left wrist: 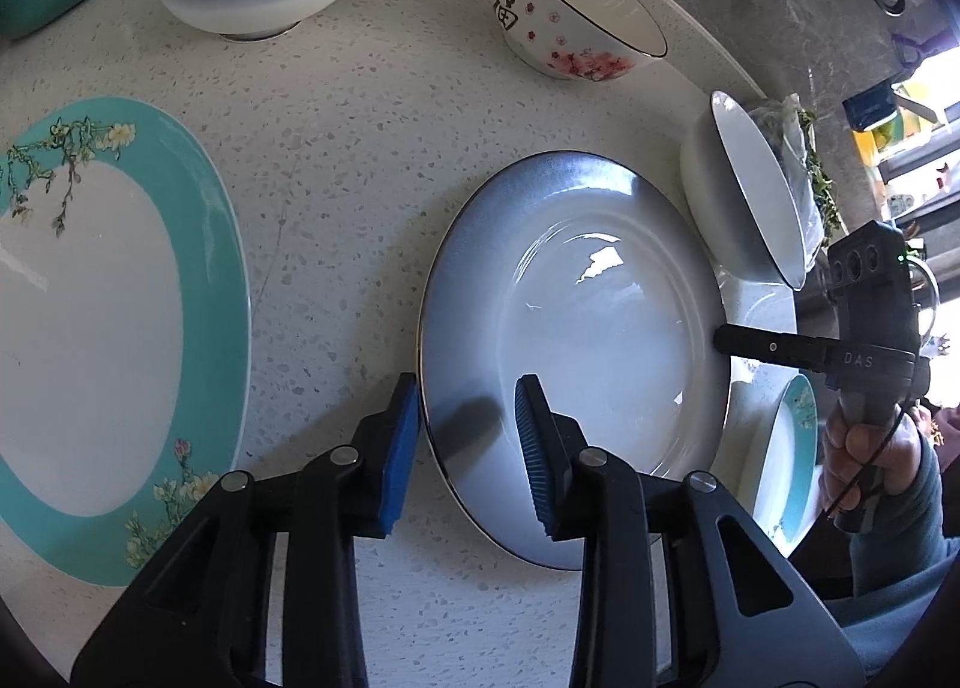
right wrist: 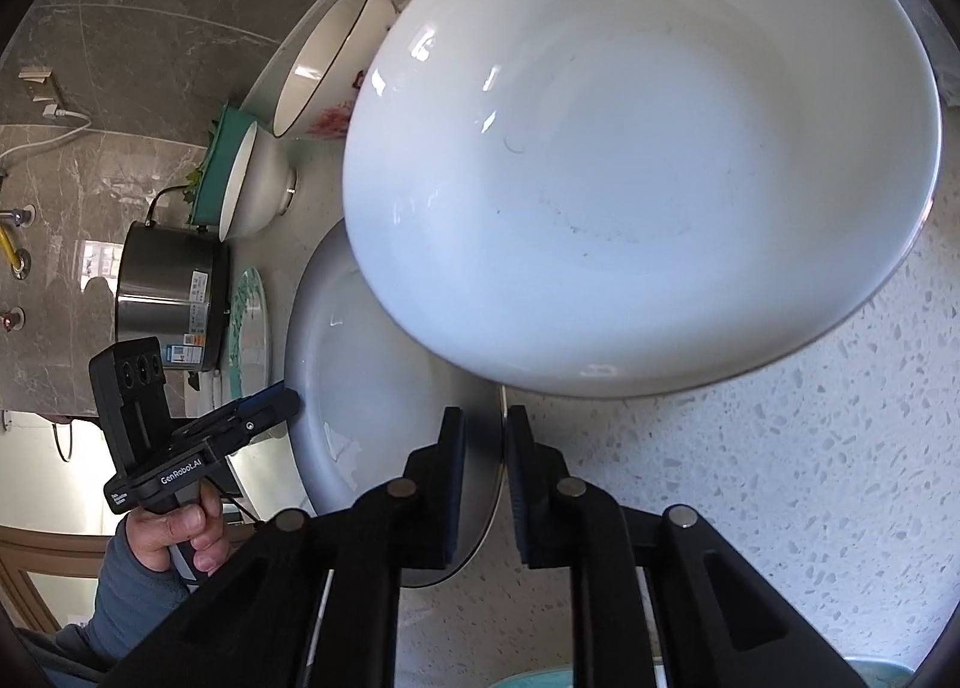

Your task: Organize plates and bowls

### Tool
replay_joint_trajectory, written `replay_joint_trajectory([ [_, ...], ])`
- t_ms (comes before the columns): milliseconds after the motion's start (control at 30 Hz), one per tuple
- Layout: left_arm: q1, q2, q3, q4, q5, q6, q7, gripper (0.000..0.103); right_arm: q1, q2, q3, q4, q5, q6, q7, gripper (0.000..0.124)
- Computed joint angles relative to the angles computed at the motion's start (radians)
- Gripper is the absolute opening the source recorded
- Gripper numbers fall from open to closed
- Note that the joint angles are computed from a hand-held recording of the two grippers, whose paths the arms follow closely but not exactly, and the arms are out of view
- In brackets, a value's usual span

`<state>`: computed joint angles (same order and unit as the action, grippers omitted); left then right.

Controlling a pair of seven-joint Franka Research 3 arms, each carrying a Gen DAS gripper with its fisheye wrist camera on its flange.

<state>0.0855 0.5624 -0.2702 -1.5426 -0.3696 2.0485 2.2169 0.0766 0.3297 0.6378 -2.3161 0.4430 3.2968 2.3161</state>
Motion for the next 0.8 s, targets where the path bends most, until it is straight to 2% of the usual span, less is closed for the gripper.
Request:
replay_joint_trajectory([
  [33,0.002,0.004,-0.001,0.006,-0.005,-0.007,-0.003,0.03,-0.01,0.002,0.008,-0.001,-0.002,0.001,-0.002,0.016],
  [67,0.005,0.006,-0.001,0.007,-0.009,-0.007,-0.004,0.028,0.01,-0.002,-0.012,0.003,-0.002,-0.008,0.0,0.016],
  [100,0.003,0.005,0.002,0.004,-0.006,0.001,-0.008,0.022,0.054,-0.014,-0.057,0.008,0.0,-0.027,0.0,0.016],
  [167,0.006,0.009,0.002,0.008,-0.004,0.002,-0.006,0.019,0.137,-0.036,-0.139,0.012,0.012,-0.057,-0.006,0.016],
  [333,-0.001,-0.003,0.002,-0.006,0.019,0.017,0.014,0.019,0.187,-0.044,-0.179,0.014,0.064,-0.062,-0.05,0.016],
  [567,-0.002,-0.018,0.002,-0.031,0.016,0.04,0.012,0.019,0.341,-0.063,-0.326,0.021,0.092,-0.081,-0.059,0.016],
  [800,0.007,-0.057,0.004,-0.093,-0.004,0.071,0.015,0.019,0.408,-0.064,-0.395,0.038,0.084,-0.102,-0.062,0.017],
])
